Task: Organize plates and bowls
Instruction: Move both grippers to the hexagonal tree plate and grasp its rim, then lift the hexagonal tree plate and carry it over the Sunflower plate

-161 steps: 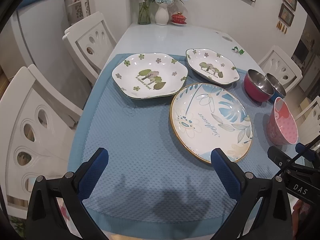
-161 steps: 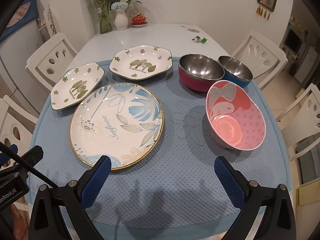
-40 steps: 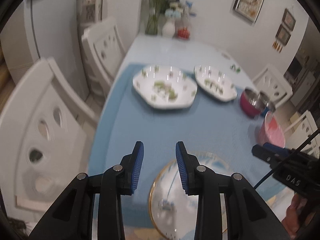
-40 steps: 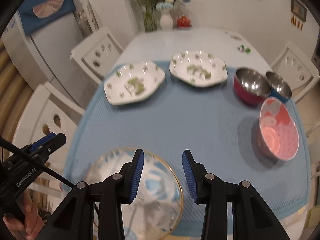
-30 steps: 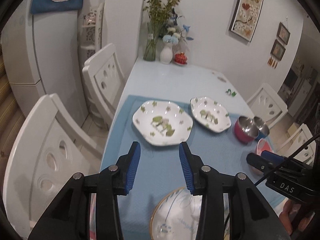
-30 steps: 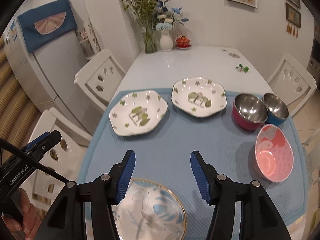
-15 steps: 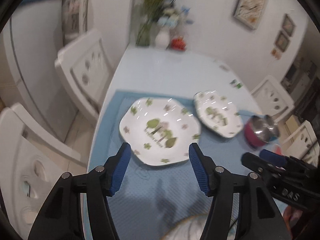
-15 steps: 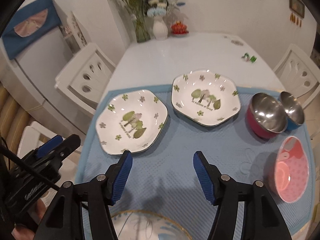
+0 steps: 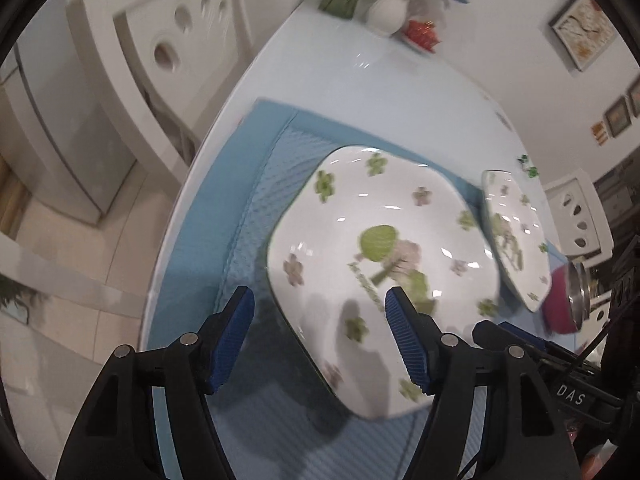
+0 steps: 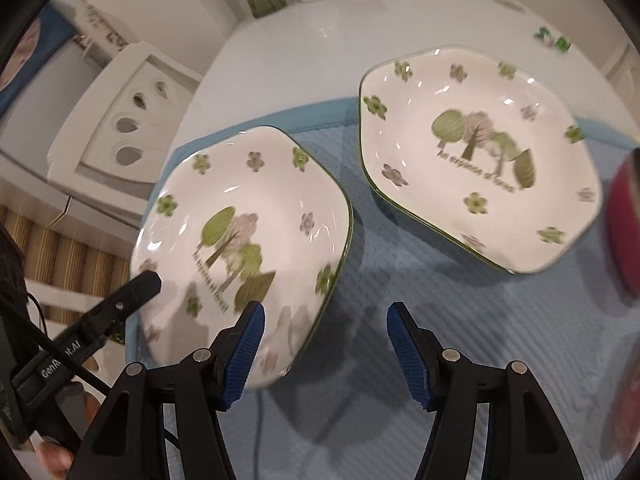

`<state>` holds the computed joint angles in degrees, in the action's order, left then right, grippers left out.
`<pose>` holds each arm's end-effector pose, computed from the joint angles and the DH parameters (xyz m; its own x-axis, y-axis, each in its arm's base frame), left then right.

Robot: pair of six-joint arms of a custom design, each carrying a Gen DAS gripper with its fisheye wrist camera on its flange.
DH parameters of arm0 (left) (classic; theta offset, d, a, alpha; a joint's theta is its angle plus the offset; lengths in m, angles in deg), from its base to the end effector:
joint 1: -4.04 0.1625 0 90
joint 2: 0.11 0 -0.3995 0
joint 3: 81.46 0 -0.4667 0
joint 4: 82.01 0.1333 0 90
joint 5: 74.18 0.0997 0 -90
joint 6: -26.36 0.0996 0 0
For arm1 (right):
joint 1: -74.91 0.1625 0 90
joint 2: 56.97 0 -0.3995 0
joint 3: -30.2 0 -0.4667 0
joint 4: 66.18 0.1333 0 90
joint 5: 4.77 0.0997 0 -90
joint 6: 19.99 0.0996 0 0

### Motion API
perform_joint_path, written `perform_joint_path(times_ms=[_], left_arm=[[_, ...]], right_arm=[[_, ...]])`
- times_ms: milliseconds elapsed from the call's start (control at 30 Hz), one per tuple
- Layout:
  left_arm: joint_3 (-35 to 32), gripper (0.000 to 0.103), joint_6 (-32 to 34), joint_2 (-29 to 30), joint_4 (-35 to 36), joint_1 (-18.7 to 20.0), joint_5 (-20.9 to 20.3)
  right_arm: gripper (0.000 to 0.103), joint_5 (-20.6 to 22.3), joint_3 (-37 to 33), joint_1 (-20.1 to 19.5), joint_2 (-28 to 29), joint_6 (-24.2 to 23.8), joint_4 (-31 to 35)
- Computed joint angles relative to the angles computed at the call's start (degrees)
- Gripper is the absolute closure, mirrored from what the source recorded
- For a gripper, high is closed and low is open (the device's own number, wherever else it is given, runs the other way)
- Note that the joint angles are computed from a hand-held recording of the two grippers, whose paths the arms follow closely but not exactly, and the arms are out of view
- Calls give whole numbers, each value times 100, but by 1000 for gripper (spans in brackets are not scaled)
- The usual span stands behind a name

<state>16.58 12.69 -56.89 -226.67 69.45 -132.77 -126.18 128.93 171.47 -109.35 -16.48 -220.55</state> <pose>-0.1172 -0.7012 0.1293 -0.8986 0.0293 -0.4378 0.1980 0.9175 -0.3450 0.1594 -0.6733 0.0913 -0.8713 0.1204 0.4757 -0.0554 0.9391 -0.3391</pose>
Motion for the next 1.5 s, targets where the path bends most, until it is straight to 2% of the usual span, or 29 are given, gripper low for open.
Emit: perform_joint_path(times_ms=[100, 333, 433, 533, 567, 600, 667, 700, 767, 800, 933, 1233, 1500], left_arm=[[-117, 37, 20, 165, -43, 48, 160], [-230, 37, 324, 346, -302, 63, 229], [-334, 37, 491, 444, -357, 93, 228], [-385, 39, 700, 518, -449, 94, 231], [-396, 46, 793, 544, -493, 89, 203], [-402, 46, 871, 561, -471, 71, 217], [-370, 54, 1114, 610, -492, -20, 619], [-335, 57, 1163, 590, -544, -28, 655], [-274, 66, 1086, 474, -525, 15, 465], [-223, 66, 1064, 401, -527, 39, 326], [-11, 66, 1241, 311, -675, -50, 491], [777, 66, 1353, -270, -1031, -250, 207], [1483, 65, 1239, -862, -1058, -473, 3]], right_arm=[[42, 33, -169, -75, 154, -42, 31], [43, -134, -398, -79, 451, -534, -395], [50, -225, -505, -61, 584, -774, -568], [64, -325, -559, -43, 678, -1038, -772], [68, -286, -555, -39, 679, -1142, -803], [68, -342, -571, -16, 702, -1236, -818], [68, -363, -564, -12, 712, -1341, -869], [68, -328, -526, -27, 677, -1389, -876], [68, -335, -471, -29, 641, -1427, -908], [68, -333, -418, -29, 598, -1442, -911], [68, -416, -228, 30, 513, -1600, -1073], [68, -314, 424, 54, 18, -2015, -1351], [69, 43, 1053, 92, -503, -2391, -1447]])
